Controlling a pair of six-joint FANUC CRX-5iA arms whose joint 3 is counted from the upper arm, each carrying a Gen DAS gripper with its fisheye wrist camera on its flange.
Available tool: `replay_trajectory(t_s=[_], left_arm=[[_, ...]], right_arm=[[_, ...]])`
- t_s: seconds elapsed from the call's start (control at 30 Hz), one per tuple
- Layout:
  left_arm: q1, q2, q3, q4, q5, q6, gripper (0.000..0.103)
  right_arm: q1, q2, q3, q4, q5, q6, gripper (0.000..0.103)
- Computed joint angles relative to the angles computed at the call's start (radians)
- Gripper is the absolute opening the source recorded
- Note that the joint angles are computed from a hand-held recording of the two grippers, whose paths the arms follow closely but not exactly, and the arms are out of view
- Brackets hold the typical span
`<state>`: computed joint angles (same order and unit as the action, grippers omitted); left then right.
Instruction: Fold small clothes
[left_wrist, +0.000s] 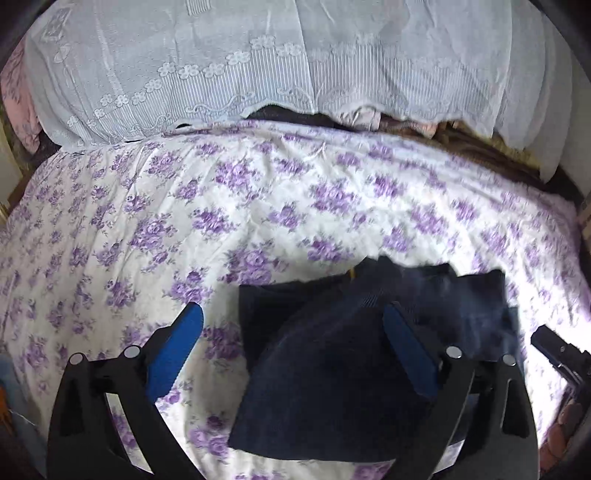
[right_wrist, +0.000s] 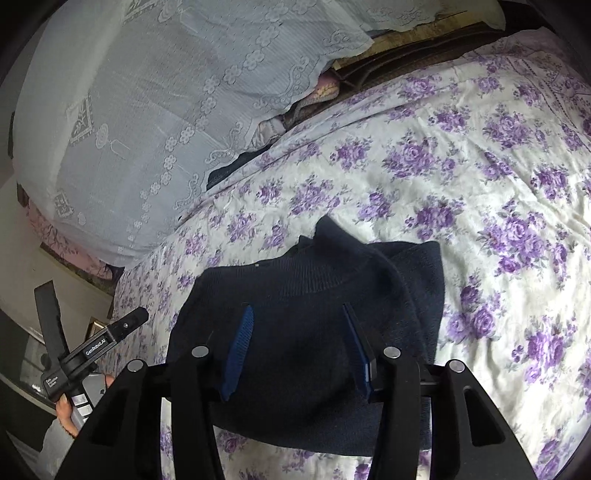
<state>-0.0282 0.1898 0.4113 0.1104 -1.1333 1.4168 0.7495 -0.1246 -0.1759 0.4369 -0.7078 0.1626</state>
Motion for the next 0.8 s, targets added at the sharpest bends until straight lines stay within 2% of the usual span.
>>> replay_trajectory(t_s=[0.1, 0.37, 0.47, 0.5, 0.53, 0.57, 0.63, 0.7, 0.8], left_arm=[[-0.018, 0.036, 0.040, -0.055, -0.049, 0.009, 0.095], [-0.077, 0.147, 0.152, -0.197, -0.092, 0.128, 0.095], [-0.118, 0.197, 0.204, -0.344, -0.156, 0.221, 0.095], [-0.123, 0.214, 0.218, -0.378, -0.183, 0.251, 0.099], [-0.111, 0.225, 0.212, -0.368, -0.189, 0.271, 0.099], [-0.095, 0.220, 0.187, -0.336, -0.166, 0.281, 0.099], [-0.095, 0.210, 0.169, -0.338, -0.141, 0.284, 0.099], [-0.111, 0.207, 0.180, -0.370, -0.140, 0.264, 0.097], [-0.098, 0.159, 0.135, -0.313, -0.062, 0.246, 0.096]], right_arm=[[-0.001, 0.034, 0.032, -0.039, -0.001, 0.036, 0.049], [-0.058, 0.133, 0.125, -0.044, -0.008, 0.075, 0.049], [-0.092, 0.171, 0.146, -0.050, -0.040, 0.069, 0.049], [-0.101, 0.184, 0.152, -0.058, -0.062, 0.066, 0.049], [-0.111, 0.199, 0.159, -0.073, -0.091, 0.061, 0.043], [-0.129, 0.216, 0.177, -0.132, -0.118, 0.090, 0.031], [-0.133, 0.216, 0.156, -0.115, -0.116, 0.091, 0.019], [-0.130, 0.217, 0.168, -0.118, -0.139, 0.110, 0.018], [-0.103, 0.199, 0.156, -0.035, -0.145, 0.071, 0.023]])
